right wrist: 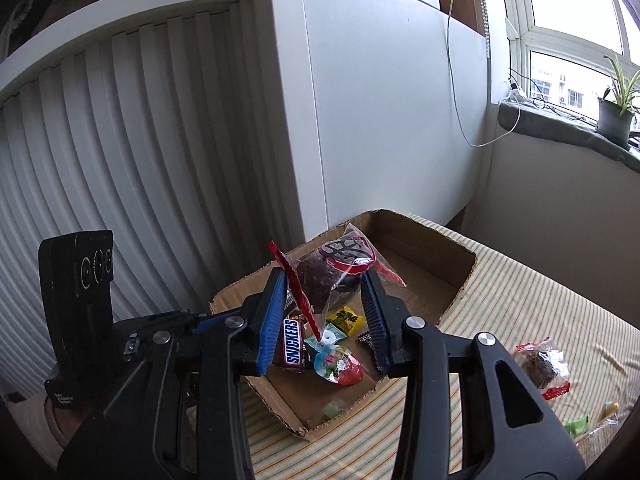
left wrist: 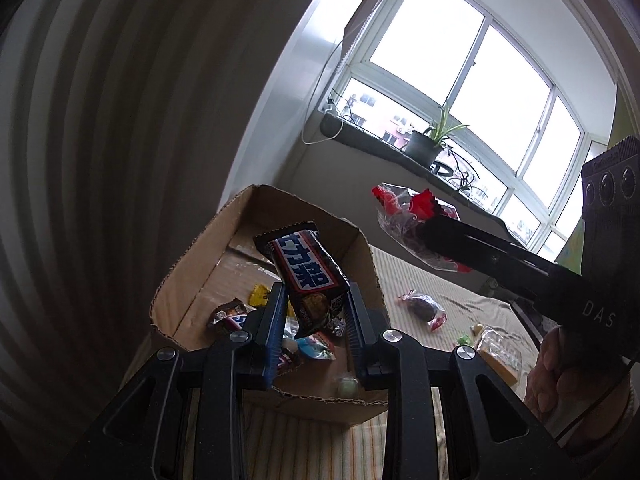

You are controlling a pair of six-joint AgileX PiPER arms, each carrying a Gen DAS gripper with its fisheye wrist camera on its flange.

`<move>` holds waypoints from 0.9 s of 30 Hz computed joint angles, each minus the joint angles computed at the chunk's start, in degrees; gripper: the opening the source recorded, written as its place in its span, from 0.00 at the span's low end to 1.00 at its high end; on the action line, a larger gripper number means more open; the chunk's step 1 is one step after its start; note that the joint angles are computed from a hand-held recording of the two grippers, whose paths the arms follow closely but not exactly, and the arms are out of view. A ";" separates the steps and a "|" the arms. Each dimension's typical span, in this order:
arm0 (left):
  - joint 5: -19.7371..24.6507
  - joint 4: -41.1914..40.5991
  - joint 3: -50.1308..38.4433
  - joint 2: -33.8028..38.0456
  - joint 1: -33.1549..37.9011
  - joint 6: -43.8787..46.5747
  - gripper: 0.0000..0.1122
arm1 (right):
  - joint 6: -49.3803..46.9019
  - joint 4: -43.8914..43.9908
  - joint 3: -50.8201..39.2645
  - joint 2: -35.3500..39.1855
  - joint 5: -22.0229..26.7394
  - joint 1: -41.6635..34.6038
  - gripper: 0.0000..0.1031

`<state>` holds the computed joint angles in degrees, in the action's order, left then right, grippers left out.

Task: Organize snacks
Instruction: 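Lower both snacks into the box and open both grippers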

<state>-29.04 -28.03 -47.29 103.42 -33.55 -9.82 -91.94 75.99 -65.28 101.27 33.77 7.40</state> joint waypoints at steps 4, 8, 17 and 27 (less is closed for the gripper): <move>3.26 -11.96 -2.55 1.59 -0.58 11.22 0.32 | -0.48 1.20 0.14 1.91 -1.04 -0.34 0.58; -0.01 -13.39 0.33 0.40 -0.75 9.45 0.60 | -1.59 2.23 1.47 2.03 -0.27 -2.59 0.60; -0.75 -19.47 3.01 -3.35 -1.88 12.30 0.61 | -5.19 5.06 5.32 -1.09 1.23 -3.97 0.60; -1.48 -27.85 3.14 -5.74 -4.99 20.48 0.61 | -6.30 6.53 7.48 -2.54 1.78 -5.07 0.64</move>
<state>-30.52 -55.88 -44.15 97.67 -38.54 10.66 -98.25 82.52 -57.79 98.73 35.55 2.32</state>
